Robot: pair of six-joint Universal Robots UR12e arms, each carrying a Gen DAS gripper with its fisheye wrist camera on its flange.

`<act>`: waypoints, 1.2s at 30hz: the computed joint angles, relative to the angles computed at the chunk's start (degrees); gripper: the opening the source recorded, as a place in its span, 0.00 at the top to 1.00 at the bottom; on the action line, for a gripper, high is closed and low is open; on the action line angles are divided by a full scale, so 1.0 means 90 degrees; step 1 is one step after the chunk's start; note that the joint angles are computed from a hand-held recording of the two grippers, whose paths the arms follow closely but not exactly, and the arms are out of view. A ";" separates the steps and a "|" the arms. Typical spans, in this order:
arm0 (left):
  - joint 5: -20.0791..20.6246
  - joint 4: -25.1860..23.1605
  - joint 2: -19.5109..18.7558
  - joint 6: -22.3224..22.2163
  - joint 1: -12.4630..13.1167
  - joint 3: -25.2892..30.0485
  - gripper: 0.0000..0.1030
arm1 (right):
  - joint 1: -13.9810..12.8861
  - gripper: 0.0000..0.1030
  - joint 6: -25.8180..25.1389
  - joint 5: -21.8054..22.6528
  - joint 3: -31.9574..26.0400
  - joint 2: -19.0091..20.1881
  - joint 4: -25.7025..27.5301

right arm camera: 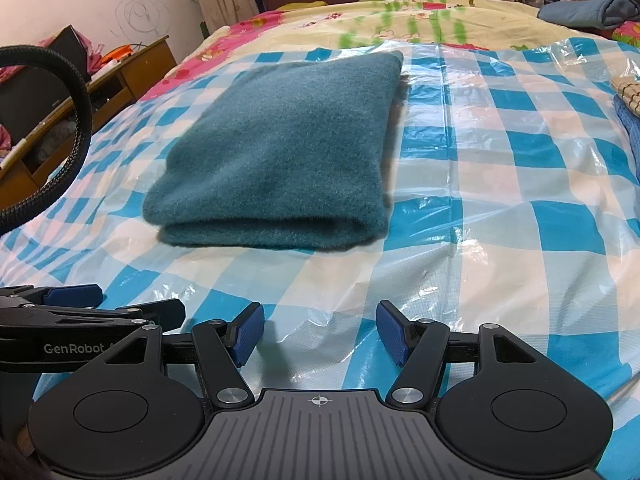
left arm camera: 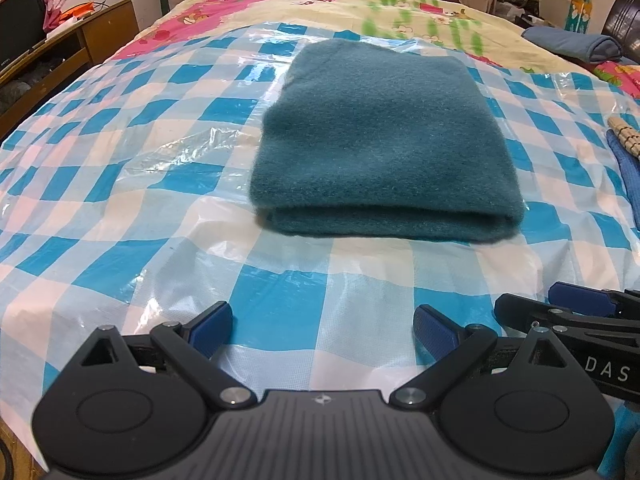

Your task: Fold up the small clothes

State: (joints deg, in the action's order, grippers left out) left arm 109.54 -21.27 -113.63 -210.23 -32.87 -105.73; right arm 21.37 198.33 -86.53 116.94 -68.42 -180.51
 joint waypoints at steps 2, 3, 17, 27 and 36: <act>-0.0009 0.0009 0.0000 0.0002 0.0003 -0.0004 0.01 | -0.0004 0.39 -0.0001 0.0003 0.0001 -0.0002 0.0004; -0.0011 0.0009 -0.0002 0.0000 0.0002 -0.0002 0.01 | -0.0005 0.39 -0.0005 0.0001 0.0002 -0.0004 0.0005; -0.0046 0.0063 0.0003 0.0015 0.0005 -0.0021 0.01 | -0.0004 0.39 0.0010 0.0004 0.0007 0.0002 -0.0003; -0.0075 0.0104 0.0008 0.0024 0.0009 -0.0040 0.01 | -0.0006 0.39 0.0019 0.0007 0.0017 0.0002 -0.0010; -0.0114 0.0171 0.0023 0.0041 0.0019 -0.0072 0.01 | -0.0004 0.39 0.0016 -0.0005 0.0018 0.0002 -0.0007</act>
State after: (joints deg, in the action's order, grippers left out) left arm 108.51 -19.73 -113.42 -209.86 -32.70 -106.38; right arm 21.33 198.48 -86.57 117.11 -68.39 -180.57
